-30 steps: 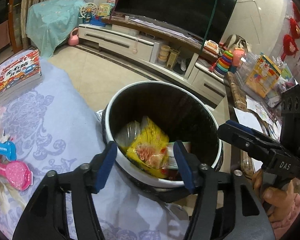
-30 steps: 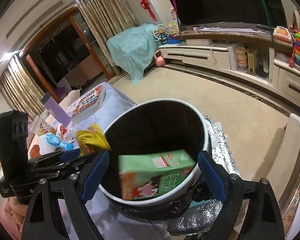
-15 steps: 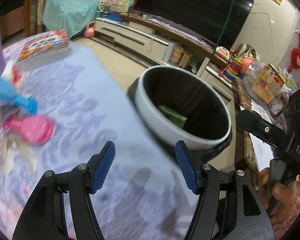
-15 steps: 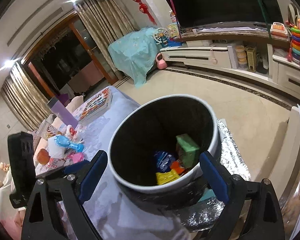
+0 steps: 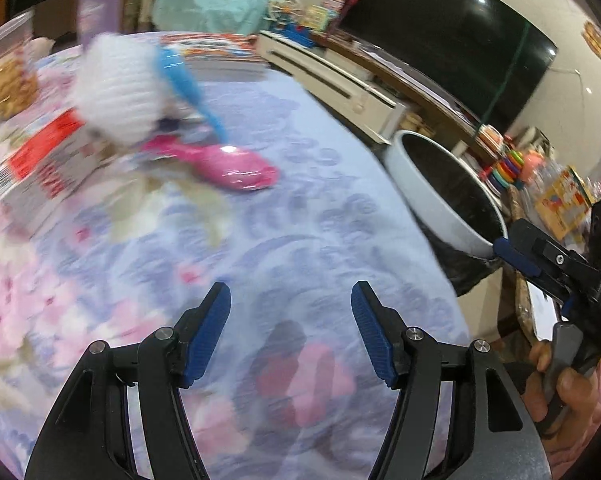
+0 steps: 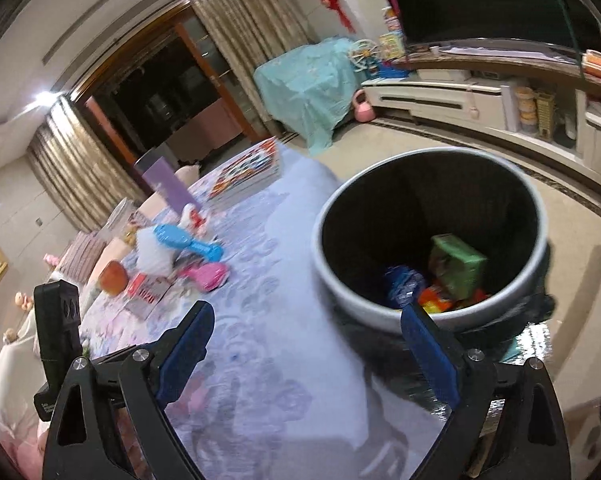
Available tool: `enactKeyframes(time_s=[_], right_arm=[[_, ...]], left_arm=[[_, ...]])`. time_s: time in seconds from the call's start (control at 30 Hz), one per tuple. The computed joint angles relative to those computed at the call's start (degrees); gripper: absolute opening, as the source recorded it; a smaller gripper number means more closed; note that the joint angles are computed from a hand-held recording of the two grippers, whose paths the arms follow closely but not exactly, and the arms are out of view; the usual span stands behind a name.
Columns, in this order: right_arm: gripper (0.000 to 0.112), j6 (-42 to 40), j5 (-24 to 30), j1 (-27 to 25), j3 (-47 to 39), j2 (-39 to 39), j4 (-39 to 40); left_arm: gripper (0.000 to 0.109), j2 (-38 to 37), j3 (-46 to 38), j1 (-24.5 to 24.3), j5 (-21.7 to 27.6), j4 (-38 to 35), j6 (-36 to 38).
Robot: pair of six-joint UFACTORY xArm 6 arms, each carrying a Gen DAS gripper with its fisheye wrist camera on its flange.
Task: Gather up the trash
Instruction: 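Grasp the pink hairbrush with the right tool while the left tool grasps the red juice carton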
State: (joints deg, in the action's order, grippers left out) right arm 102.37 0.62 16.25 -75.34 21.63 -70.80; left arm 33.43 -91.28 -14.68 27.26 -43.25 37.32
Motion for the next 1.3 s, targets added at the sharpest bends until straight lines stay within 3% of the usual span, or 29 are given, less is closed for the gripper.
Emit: enactKeyframes(time_s=[0.17, 0.43, 0.9, 1.17, 1.3], right_arm=[[0.096, -9.95, -0.4, 2.43, -2.31, 2.82, 9.34], [0.096, -31.39, -0.07, 6.65, -6.35, 7.94, 30.54], [0.096, -50.75, 3.7, 10.67, -17.29, 16.7, 46.26], [0.096, -65.87, 6.49, 12.19, -23.46, 21.39, 60.89], [0.096, -70.26, 9.25, 12.62, -28.56, 24.3, 63.66]], left_arm=[[0.064, -1.3, 3.0, 2.3, -2.51, 0.41, -1.92], [0.064, -2.24, 4.82, 5.09, -3.52, 0.08, -2.42], [0.064, -1.71, 4.73, 8.81, -4.35, 0.37, -2.76], [0.067, 0.8, 1.17, 10.04, -4.4, 4.27, -5.73], [0.068, 2.81, -1.7, 10.72, -4.39, 6.69, -7.88]])
